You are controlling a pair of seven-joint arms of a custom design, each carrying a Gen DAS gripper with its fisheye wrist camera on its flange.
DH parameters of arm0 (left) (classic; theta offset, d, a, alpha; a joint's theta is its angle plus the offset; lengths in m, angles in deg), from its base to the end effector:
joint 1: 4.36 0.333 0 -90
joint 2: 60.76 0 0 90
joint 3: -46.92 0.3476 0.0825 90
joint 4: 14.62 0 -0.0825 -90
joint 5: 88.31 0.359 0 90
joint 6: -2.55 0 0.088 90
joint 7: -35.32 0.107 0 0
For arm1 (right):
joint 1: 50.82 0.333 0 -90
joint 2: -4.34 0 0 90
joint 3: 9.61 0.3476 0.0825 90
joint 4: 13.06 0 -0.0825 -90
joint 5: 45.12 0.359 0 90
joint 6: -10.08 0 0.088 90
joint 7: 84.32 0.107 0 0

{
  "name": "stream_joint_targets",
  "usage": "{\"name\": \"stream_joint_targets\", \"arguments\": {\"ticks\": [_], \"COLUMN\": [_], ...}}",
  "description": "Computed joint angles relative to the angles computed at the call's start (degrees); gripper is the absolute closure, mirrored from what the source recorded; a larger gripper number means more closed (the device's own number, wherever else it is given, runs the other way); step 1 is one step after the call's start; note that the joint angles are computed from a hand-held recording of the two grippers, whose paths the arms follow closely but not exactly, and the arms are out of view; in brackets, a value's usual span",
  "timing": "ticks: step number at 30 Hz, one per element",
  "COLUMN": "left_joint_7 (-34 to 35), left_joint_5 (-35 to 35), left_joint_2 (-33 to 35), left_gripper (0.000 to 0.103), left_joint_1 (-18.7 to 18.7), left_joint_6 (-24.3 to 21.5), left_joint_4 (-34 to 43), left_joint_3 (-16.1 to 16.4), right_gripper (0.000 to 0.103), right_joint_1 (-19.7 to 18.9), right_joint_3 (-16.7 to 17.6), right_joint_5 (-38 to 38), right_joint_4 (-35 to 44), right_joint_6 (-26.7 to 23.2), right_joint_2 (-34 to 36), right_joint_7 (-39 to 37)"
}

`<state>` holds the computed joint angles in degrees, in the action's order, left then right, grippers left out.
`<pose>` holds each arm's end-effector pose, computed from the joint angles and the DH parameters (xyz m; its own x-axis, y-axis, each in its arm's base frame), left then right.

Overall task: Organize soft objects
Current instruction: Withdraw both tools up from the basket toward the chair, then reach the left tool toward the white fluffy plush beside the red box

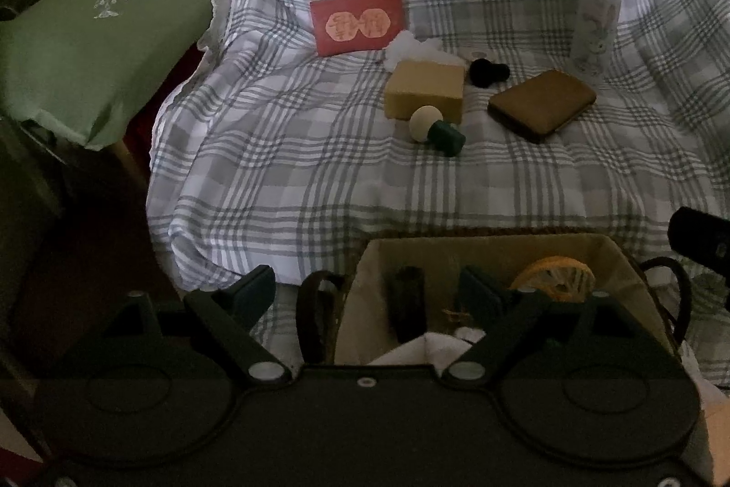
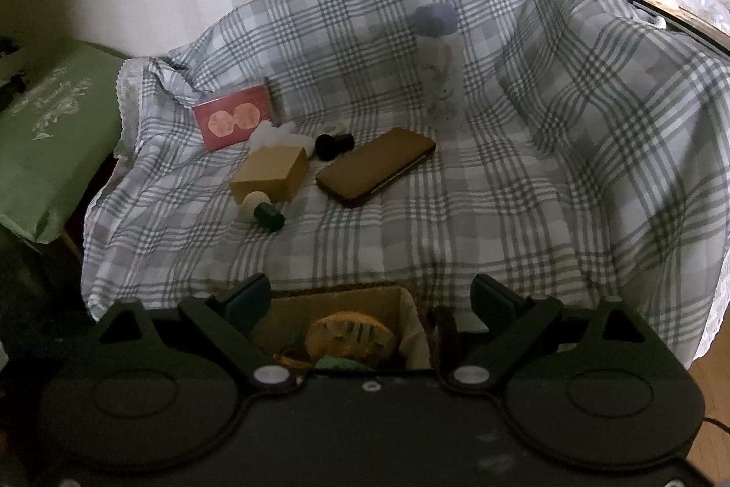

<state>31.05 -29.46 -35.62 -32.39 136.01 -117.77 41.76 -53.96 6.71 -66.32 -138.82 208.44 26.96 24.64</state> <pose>0.5619 -0.3420 0.3632 0.3979 -0.9122 -0.0977 -0.7109 -0.2392 -0.6614 0.5786 0.1626 0.3671 0.3025 -0.9389 -0.1641 -0.6442 -0.0744 -0.7613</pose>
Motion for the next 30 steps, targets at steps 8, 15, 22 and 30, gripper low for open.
{"name": "stream_joint_targets", "arguments": {"ticks": [8,15,22,30], "left_joint_7": [4.3,9.8,16.8,24.2], "left_joint_5": [-1.9,-5.8,-9.8,-14.0], "left_joint_2": [2.2,5.5,10.6,17.0], "left_gripper": [0.017,0.016,0.016,0.016], "left_joint_1": [1.4,2.7,3.7,4.8], "left_joint_6": [1.1,1.7,2.6,4.9], "left_joint_4": [3.3,7.7,14.9,24.3], "left_joint_3": [0.9,2.1,4.1,6.7], "right_gripper": [0.008,0.008,0.008,0.008], "right_joint_1": [1.2,3.6,11.0,13.8], "right_joint_3": [0.0,-0.4,-5.9,-5.8], "right_joint_5": [3.2,8.3,14.0,20.1], "right_joint_4": [5.9,14.2,25.5,45.6], "right_joint_6": [-4.8,-11.3,-15.3,-22.3], "right_joint_2": [3.0,7.6,14.1,25.8], "right_joint_7": [-2.5,-7.7,-10.6,-15.2]}}
